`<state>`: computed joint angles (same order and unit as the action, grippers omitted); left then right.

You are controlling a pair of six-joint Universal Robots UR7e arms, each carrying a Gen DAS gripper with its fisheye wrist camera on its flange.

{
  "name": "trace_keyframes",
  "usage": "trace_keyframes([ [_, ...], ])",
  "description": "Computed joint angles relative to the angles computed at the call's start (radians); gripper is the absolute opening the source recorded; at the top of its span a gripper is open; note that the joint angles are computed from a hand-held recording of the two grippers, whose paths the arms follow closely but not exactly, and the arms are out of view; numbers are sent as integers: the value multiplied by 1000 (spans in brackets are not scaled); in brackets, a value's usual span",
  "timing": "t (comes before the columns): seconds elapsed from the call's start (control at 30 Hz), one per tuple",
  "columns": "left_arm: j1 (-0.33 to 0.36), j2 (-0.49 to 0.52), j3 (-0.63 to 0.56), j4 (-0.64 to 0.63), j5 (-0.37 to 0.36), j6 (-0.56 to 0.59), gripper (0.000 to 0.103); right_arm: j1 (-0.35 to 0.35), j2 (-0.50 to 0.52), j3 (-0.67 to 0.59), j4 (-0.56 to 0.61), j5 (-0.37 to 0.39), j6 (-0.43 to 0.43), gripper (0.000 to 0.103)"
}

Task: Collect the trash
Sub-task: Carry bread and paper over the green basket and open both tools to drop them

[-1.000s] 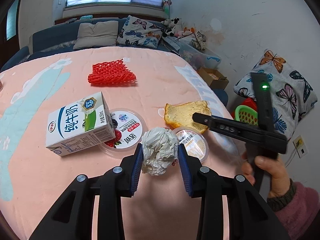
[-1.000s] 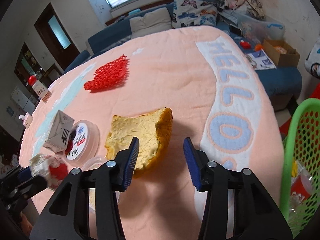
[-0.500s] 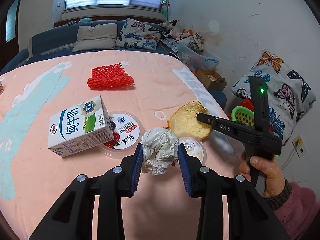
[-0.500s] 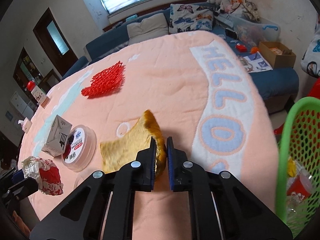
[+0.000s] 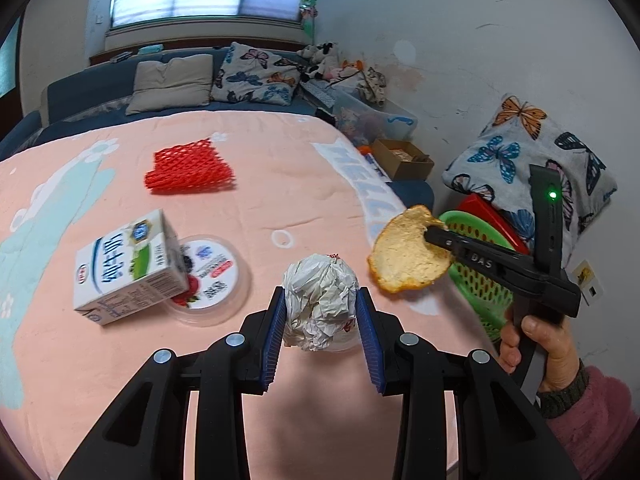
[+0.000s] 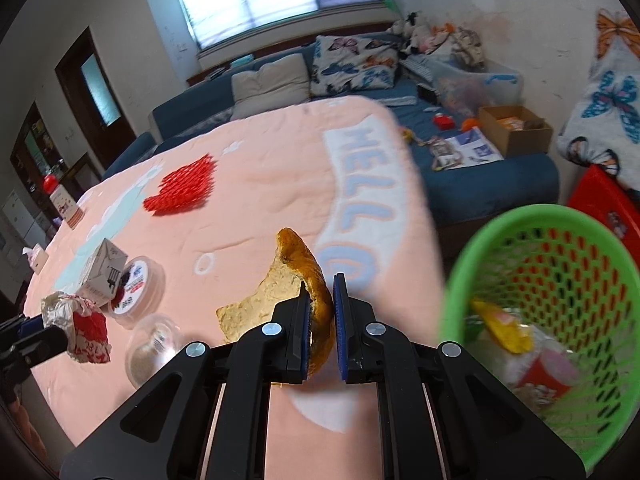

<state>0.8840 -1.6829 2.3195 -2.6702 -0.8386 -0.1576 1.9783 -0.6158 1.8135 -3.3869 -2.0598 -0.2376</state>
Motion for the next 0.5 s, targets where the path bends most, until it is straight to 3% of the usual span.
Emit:
trace_keyframes([
  [0.23, -28, 48, -9, -16, -30, 15, 35, -35, -88, 83, -93, -101, -32, 11],
  [0.5, -49, 96, -19, -33, -55, 20, 35, -99, -156, 118, -115, -210, -59, 11],
])
